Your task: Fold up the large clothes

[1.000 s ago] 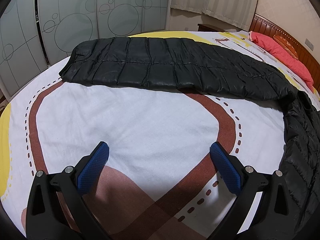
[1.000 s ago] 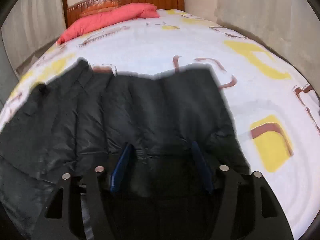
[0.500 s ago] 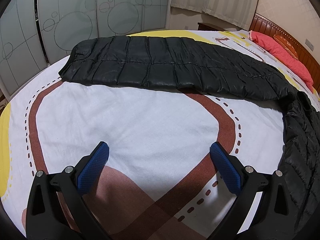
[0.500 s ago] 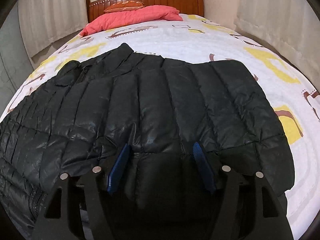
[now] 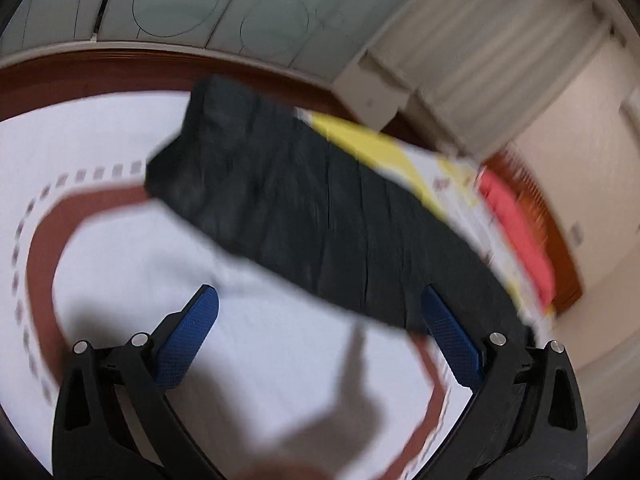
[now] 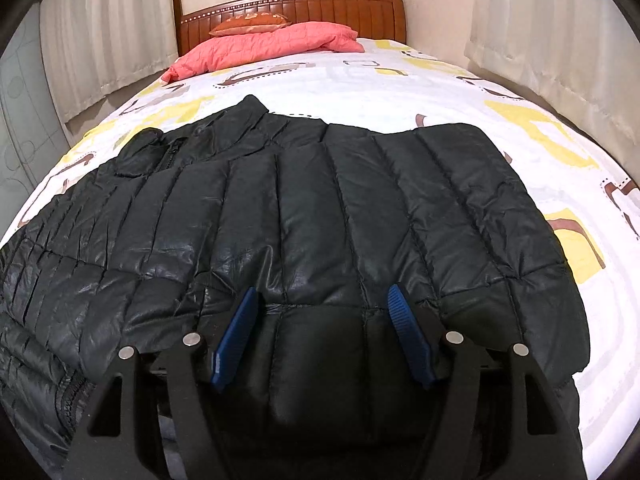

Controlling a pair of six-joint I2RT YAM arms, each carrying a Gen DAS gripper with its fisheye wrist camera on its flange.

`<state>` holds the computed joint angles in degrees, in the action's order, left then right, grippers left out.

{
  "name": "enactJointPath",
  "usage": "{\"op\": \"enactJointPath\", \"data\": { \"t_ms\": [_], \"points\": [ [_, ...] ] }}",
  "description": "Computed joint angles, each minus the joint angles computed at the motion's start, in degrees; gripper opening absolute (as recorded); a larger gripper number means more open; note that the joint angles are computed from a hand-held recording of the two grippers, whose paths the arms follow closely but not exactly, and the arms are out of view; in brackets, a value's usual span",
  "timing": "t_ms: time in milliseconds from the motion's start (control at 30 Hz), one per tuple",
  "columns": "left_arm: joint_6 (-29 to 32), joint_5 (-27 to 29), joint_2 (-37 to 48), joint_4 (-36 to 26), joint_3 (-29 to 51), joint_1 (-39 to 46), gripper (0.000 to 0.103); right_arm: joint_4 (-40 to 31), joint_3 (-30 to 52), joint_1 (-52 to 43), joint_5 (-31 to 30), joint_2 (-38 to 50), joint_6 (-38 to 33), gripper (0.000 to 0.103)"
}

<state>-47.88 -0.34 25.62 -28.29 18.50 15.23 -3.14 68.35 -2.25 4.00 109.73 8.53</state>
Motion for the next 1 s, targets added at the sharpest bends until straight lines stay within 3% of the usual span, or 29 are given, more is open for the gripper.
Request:
{"op": "enactJointPath", "data": {
  "t_ms": [33, 100, 133, 233, 300, 400, 467, 533, 733, 900, 1000],
  "points": [
    [1.4, 2.1, 1.6, 1.1, 0.3, 3.6, 0.095, 0.0, 0.0, 0.1, 0.2, 0.0, -0.1, 0.068],
    [3.4, 7.1, 6.3, 5.8, 0.0, 12.5, 0.075, 0.2, -0.1, 0.3, 0.9, -0.1, -0.1, 0.068],
    [3.8, 8.6, 7.1, 7.7, -0.5, 15.1, 0.071, 0.3, -0.2, 0.5, 1.3, -0.1, 0.1, 0.069],
    [3.2, 9.8, 10.3, 10.9, -0.3, 19.2, 0.046, 0.7, -0.5, 0.7, 1.8, -0.2, 0.2, 0.069],
    [3.8, 9.7, 11.9, 11.3, 0.3, 20.3, 0.021, 0.9, -0.7, 0.7, 1.9, -0.2, 0.2, 0.07],
    [5.6, 10.5, 15.3, 12.4, 1.8, 21.6, 0.012, 1.3, -1.0, 0.7, 1.9, -0.4, 0.2, 0.07],
    [6.7, 6.5, 15.0, 11.3, 3.7, 18.4, 0.009, 1.4, -1.2, 0.8, 2.1, -0.5, 0.2, 0.07],
    [7.1, -1.0, 14.6, 9.6, 6.7, 11.1, 0.008, 1.5, -1.2, 0.7, 2.1, -0.5, 0.2, 0.07],
    [6.7, -22.7, 22.7, 9.4, 18.2, -20.0, 0.007, 1.4, -1.2, 0.6, 1.9, -0.5, 0.2, 0.07],
    [6.0, -30.0, 41.7, 11.5, 32.3, -40.6, 0.007, 1.6, -1.3, 0.7, 1.7, -0.6, 0.4, 0.07],
    [6.6, -31.7, 51.4, 11.7, 40.0, -47.5, 0.007, 1.5, -1.4, 0.5, 1.4, -0.7, 0.5, 0.07]
  ]
}}
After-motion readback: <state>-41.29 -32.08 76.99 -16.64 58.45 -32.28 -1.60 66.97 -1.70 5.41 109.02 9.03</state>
